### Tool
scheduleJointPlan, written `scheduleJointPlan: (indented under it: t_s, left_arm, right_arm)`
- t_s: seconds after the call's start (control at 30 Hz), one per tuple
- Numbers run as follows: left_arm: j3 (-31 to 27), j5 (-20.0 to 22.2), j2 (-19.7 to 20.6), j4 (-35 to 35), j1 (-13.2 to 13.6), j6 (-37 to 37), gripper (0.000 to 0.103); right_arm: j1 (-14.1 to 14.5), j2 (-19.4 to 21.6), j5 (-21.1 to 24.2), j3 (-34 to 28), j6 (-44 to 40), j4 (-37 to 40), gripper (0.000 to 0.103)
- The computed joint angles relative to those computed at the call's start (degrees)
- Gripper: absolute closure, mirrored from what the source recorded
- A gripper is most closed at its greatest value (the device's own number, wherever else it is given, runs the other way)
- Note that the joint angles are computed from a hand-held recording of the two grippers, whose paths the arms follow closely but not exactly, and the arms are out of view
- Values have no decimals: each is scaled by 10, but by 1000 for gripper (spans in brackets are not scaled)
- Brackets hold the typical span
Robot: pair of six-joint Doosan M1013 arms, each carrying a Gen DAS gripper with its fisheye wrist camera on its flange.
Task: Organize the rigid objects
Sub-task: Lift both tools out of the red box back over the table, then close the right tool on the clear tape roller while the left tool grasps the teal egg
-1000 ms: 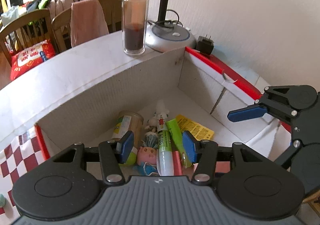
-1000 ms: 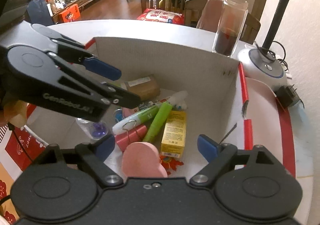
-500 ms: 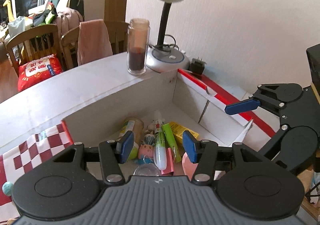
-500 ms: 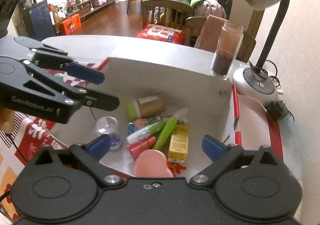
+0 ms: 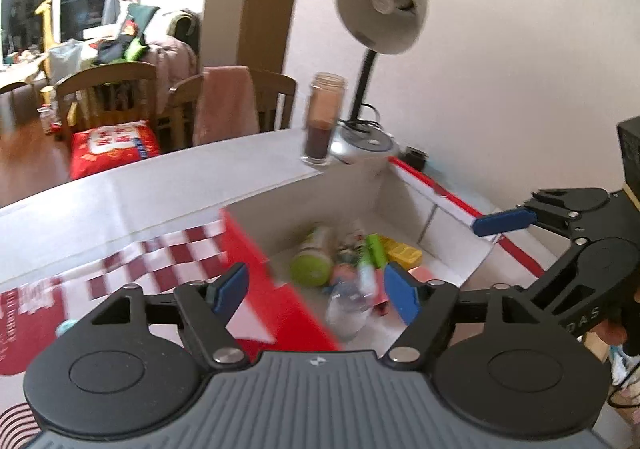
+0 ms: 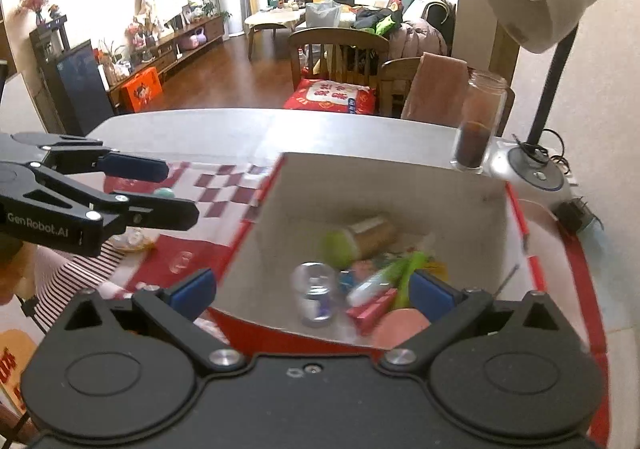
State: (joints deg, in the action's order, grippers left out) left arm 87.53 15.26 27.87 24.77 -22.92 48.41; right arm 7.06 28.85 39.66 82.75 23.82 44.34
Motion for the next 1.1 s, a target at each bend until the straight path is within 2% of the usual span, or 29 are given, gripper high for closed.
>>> scheduleJointPlan:
  t_s: [0.1,0.2,0.33,0.53,0.73,0.83,1.0,1.1]
  left_arm:
    - [32,-11,-19,46,8,-45,28]
    - [64,-23,-39,118,17,-117,22]
    - [103,-19,-62,326,27,-309,21]
    - [143,-13,-82,491,51,-473,14]
    - [157,-11,-81,520,76,-514,13]
    - [162,-10,-79,524,87,-520,10]
    - [164,-31,-69,528,105,-531,10]
    - [159,-41,-58,511,114,-513,10]
  right_arm:
    - [14,-8,-12,16,6,10,0]
    - [28,-14,-21,29,7,25,0]
    - [49,-21,-38,48,4,51,0]
    - [79,-20,-49,62,-13,79,0]
    - [112,-11,-63,68,-39,83,0]
    - [123,-3,-53,65,-59,82,0]
    - [143,17,-49,48,-80,56,0]
    - [151,34,-43,31,-78,30,0]
